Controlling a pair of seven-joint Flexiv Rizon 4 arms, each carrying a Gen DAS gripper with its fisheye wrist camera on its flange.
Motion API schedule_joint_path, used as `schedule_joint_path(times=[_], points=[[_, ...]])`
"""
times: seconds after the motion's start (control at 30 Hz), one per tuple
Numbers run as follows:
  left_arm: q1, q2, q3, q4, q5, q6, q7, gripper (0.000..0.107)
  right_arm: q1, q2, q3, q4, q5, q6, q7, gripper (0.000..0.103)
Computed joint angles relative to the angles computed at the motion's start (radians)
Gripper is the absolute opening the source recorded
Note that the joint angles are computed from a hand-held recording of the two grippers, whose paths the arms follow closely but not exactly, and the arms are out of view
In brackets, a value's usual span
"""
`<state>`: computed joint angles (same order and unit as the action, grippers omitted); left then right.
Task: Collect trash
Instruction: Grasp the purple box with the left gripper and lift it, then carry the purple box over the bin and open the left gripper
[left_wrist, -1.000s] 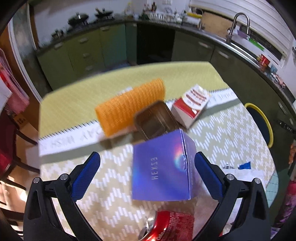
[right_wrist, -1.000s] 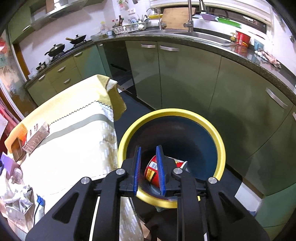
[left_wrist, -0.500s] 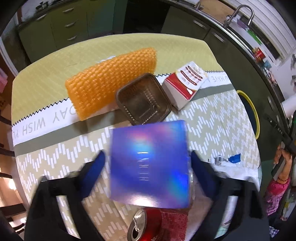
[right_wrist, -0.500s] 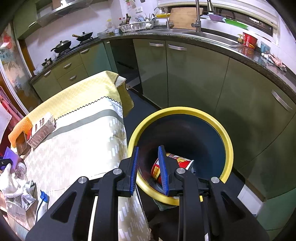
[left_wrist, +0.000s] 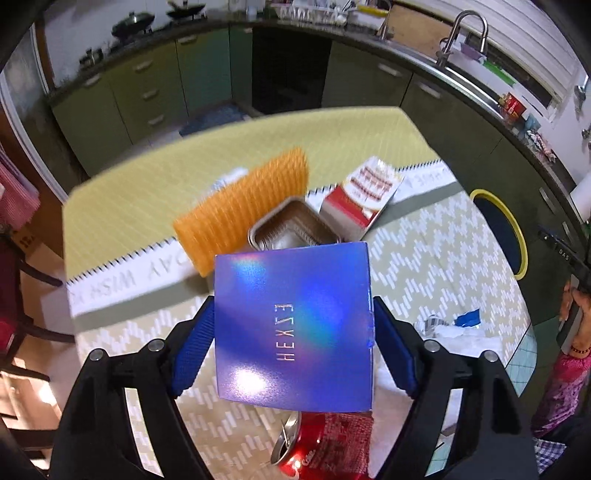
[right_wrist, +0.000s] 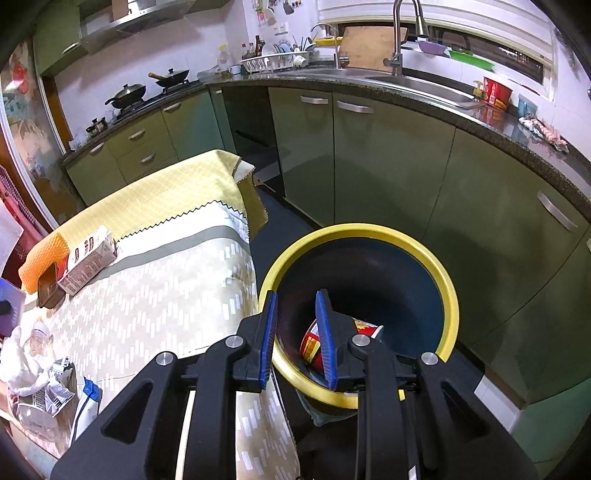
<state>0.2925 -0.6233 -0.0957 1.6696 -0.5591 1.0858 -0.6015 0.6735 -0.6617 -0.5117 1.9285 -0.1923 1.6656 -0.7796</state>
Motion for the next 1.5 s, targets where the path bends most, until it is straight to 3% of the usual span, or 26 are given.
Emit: schedule_joint_path(times=[0.33, 0.7, 0.9, 1.13, 1.2, 1.3, 1.4, 1.5], points=[[-0.013, 0.112, -0.086, 0.091, -0.110, 0.079, 0.145, 0.077, 0.077, 0.012, -0.100, 0.061, 0.052, 0.043, -0.019, 0.022], [-0.236, 0.077, -0.102, 0.002, -0.030, -0.068, 0.176, 0.077, 0.127, 0.045, -0.176, 0.186, 0.226, 0.139, -0.121, 0.022], [-0.374, -0.051, -0.087, -0.147, 0.090, -0.093, 0.074, 0.077, 0.088, 0.071, -0.142, 0.240, 0.309, 0.181, -0.184, 0.022], [-0.497, -0.259, -0.033, -0.414, 0.241, -0.150, -0.116, 0.077, 0.076, 0.097, -0.140, 0.301, 0.385, 0.201, -0.233, 0.022], [-0.520, -0.302, -0.019, -0.478, 0.277, -0.161, -0.158, 0.077, 0.080, 0.103, -0.146, 0.316, 0.405, 0.211, -0.240, 0.029], [-0.550, -0.363, 0.006, -0.587, 0.322, -0.209, -0.231, 0.078, 0.086, 0.110, -0.150, 0.331, 0.430, 0.222, -0.252, 0.031], [-0.535, -0.349, -0.017, -0.572, 0.333, -0.188, -0.240, 0.078, 0.084, 0.116, -0.144, 0.332, 0.438, 0.222, -0.264, 0.031], [-0.475, -0.267, -0.073, -0.457, 0.304, -0.135, -0.181, 0.078, 0.081, 0.118, -0.133, 0.323, 0.437, 0.220, -0.272, 0.031]])
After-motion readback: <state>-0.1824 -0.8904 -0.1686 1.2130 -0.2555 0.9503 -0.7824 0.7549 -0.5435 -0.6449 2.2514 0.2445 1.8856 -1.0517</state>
